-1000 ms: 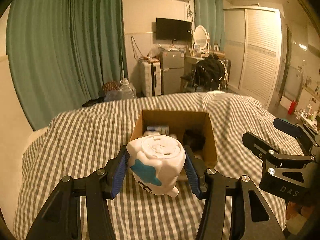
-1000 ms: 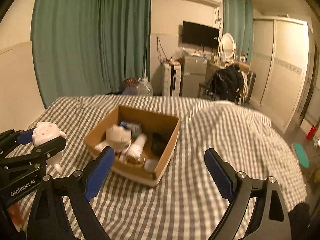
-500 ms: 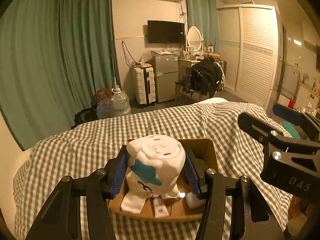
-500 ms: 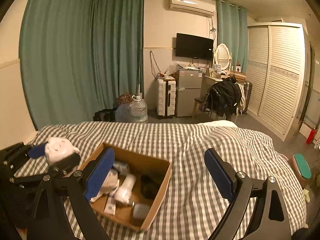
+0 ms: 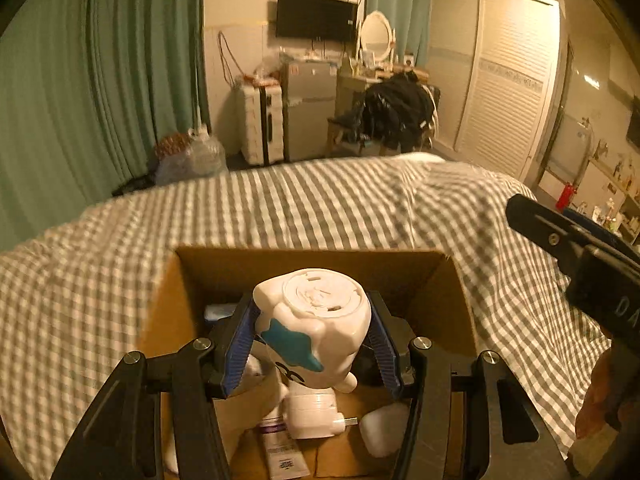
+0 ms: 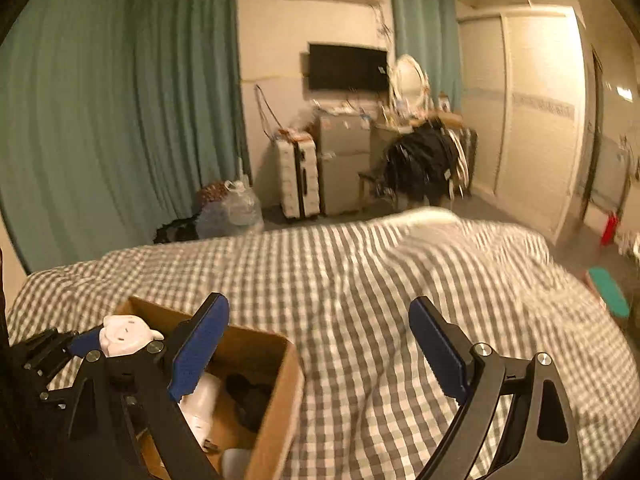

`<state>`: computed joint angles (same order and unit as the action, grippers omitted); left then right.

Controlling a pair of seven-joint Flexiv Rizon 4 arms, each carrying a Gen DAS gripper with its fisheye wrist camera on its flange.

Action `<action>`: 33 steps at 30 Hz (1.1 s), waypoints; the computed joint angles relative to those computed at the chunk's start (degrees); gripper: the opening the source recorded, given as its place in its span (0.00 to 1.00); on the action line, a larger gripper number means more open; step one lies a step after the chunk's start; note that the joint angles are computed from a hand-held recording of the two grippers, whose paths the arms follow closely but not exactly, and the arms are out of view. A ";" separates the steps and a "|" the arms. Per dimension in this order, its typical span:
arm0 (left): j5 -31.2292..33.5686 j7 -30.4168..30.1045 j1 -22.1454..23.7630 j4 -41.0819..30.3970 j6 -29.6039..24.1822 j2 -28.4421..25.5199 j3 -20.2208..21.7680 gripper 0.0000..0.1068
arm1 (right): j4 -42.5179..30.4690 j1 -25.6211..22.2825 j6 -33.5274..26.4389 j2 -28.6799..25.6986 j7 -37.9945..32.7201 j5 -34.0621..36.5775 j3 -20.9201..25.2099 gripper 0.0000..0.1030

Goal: Organize objects

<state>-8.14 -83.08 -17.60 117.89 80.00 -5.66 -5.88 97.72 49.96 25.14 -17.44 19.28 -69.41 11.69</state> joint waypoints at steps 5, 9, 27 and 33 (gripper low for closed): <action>-3.93 3.40 0.24 0.32 -1.26 -1.88 -1.29 0.51 | 2.43 -2.13 2.99 0.64 2.04 3.26 0.38 0.89; -6.22 4.81 0.10 0.87 -2.37 -1.68 -1.82 0.55 | 2.55 -2.60 4.88 0.05 1.48 4.39 0.26 0.89; 8.25 -5.74 1.27 1.53 -4.78 15.23 0.83 0.89 | -1.70 3.56 -6.59 3.54 -4.80 3.75 3.05 0.89; 6.83 -5.54 1.81 3.52 -5.39 23.70 1.04 0.89 | -6.21 8.20 -15.91 4.90 -8.22 -0.19 4.78 0.89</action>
<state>-1.31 -88.63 -15.79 121.40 74.60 18.04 -4.85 91.50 58.15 9.23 -12.54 11.06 -69.60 16.47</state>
